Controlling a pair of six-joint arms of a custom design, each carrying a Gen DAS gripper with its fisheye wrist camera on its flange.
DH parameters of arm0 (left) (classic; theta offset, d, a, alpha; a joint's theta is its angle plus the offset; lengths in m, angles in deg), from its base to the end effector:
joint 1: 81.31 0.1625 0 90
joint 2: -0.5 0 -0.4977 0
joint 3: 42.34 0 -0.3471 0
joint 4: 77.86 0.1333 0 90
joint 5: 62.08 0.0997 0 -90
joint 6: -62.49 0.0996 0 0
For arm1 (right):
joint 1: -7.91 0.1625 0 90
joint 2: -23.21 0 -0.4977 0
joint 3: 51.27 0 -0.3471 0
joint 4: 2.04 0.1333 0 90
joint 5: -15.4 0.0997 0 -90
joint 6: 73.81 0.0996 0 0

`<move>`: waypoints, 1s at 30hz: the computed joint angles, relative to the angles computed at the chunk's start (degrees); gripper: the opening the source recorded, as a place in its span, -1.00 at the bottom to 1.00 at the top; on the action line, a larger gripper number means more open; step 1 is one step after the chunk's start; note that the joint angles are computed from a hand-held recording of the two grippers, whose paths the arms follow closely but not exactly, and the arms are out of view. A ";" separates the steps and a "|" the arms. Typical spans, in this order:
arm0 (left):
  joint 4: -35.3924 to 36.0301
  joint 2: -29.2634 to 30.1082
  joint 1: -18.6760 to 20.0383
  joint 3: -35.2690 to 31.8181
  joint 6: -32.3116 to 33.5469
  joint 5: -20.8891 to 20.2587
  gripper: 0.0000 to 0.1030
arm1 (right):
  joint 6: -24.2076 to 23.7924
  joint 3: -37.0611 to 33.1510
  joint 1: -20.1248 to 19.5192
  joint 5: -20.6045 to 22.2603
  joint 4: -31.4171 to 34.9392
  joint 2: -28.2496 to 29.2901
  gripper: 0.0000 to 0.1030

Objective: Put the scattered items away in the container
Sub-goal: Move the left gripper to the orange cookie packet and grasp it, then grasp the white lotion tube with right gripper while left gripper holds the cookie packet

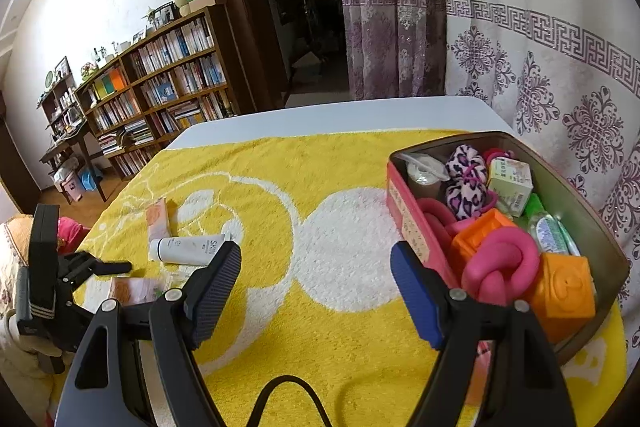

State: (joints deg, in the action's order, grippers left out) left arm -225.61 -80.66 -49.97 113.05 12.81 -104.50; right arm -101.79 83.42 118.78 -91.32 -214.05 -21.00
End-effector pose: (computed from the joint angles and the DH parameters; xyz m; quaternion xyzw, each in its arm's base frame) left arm -0.1037 -0.3053 0.2275 0.1285 0.8983 -0.2469 0.3400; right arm 0.2719 -0.4194 0.1333 0.3578 -0.8833 0.2596 0.1563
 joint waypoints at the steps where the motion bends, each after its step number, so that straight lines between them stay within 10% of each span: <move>1: 0.92 0.13 -0.54 0.03 -1.37 0.38 0.32 | -0.19 0.01 0.14 0.00 0.08 0.22 0.56; 5: 1.68 0.42 -2.46 0.10 -4.35 0.01 -0.24 | -1.09 -0.31 0.93 -0.08 0.92 1.23 0.56; 15: 3.88 -3.65 -4.91 1.23 -11.48 0.53 -0.36 | -2.39 -2.91 2.62 1.74 10.44 2.97 0.56; 30: 32.46 -21.83 -13.35 -1.83 -32.57 7.32 -0.36 | -15.46 -12.56 7.49 0.15 22.37 11.49 0.56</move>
State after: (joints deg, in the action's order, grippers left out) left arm -193.15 -102.49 -63.33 111.22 -19.76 -97.17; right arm -117.25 70.86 126.27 -91.17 -191.68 -9.50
